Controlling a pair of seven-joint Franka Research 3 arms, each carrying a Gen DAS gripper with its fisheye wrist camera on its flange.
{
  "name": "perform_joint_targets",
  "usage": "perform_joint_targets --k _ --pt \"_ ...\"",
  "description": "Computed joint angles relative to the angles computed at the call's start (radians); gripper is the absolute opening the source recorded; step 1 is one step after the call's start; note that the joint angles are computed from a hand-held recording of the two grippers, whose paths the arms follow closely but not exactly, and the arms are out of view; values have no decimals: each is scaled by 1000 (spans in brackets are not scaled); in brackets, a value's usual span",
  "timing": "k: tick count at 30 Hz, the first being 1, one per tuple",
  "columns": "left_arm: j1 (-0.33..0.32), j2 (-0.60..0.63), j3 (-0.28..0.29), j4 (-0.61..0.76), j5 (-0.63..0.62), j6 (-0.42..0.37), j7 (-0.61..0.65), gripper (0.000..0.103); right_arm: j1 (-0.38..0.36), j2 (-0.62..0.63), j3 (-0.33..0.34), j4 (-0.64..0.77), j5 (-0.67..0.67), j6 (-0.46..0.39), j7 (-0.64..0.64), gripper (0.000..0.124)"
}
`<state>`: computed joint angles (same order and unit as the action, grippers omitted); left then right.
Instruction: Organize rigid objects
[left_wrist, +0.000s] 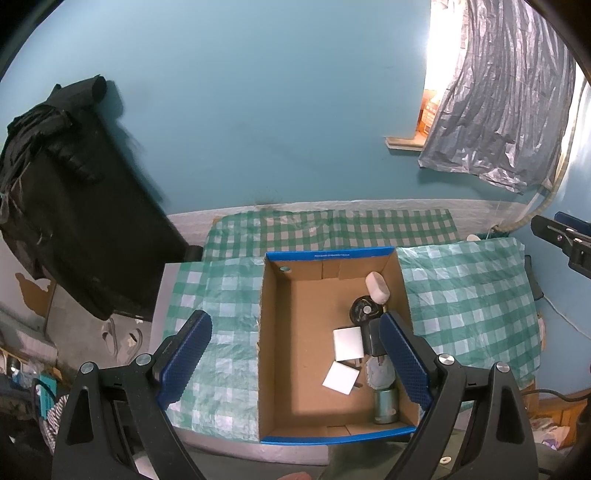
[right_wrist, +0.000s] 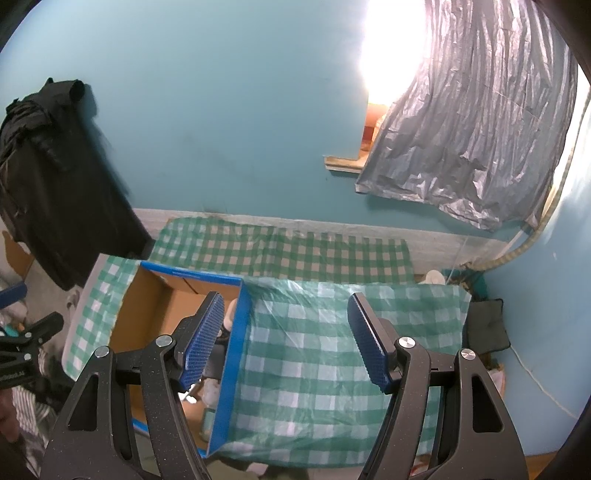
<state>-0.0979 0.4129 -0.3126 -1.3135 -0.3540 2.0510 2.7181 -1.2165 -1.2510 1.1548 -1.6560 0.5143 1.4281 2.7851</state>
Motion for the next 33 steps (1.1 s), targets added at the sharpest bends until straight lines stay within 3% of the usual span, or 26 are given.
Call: perform_joint_targets --k 33 --pt "0 -14 0 -32 10 32 10 93 6 -10 4 1 20 -13 6 69"
